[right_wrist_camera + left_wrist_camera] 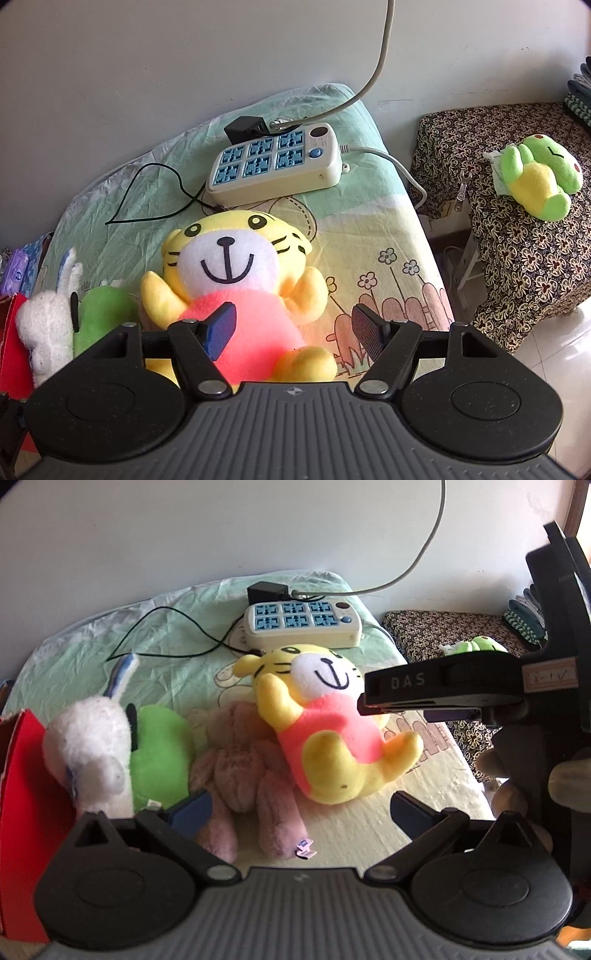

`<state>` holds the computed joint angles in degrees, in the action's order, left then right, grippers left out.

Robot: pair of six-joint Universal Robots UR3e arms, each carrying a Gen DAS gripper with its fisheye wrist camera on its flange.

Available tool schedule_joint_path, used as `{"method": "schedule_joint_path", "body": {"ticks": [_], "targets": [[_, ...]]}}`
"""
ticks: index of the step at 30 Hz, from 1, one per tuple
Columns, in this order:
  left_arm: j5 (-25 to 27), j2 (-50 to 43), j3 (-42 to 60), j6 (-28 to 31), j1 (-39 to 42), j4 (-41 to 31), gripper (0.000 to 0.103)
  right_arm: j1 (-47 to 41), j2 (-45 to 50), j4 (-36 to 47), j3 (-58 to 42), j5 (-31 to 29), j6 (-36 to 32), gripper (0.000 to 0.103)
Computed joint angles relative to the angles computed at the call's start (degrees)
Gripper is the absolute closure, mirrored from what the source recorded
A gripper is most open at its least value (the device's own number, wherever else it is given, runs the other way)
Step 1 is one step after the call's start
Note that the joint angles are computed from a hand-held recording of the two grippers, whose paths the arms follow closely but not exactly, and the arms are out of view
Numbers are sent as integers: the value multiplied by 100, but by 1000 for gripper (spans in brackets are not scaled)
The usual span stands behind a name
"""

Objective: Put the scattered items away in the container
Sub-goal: 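Close the right gripper on the yellow tiger plush and lift it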

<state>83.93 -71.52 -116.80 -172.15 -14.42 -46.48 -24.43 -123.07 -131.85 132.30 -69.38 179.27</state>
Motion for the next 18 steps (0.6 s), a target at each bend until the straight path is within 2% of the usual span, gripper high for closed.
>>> {"method": "schedule_joint_path", "body": {"ticks": [8, 13, 17, 18], "targets": [[158, -729, 120, 16, -428, 817, 4, -322, 582, 277, -309, 611, -695, 30], [211, -1139, 308, 135, -619, 973, 26, -612, 927, 397, -346, 1158, -1035, 28], [135, -1311, 403, 65, -553, 907, 33, -742, 1161, 378, -338, 1445, -1222, 23], [128, -1354, 428, 50, -535, 890, 37, -770, 1240, 350, -338, 1507, -1227, 22]]}}
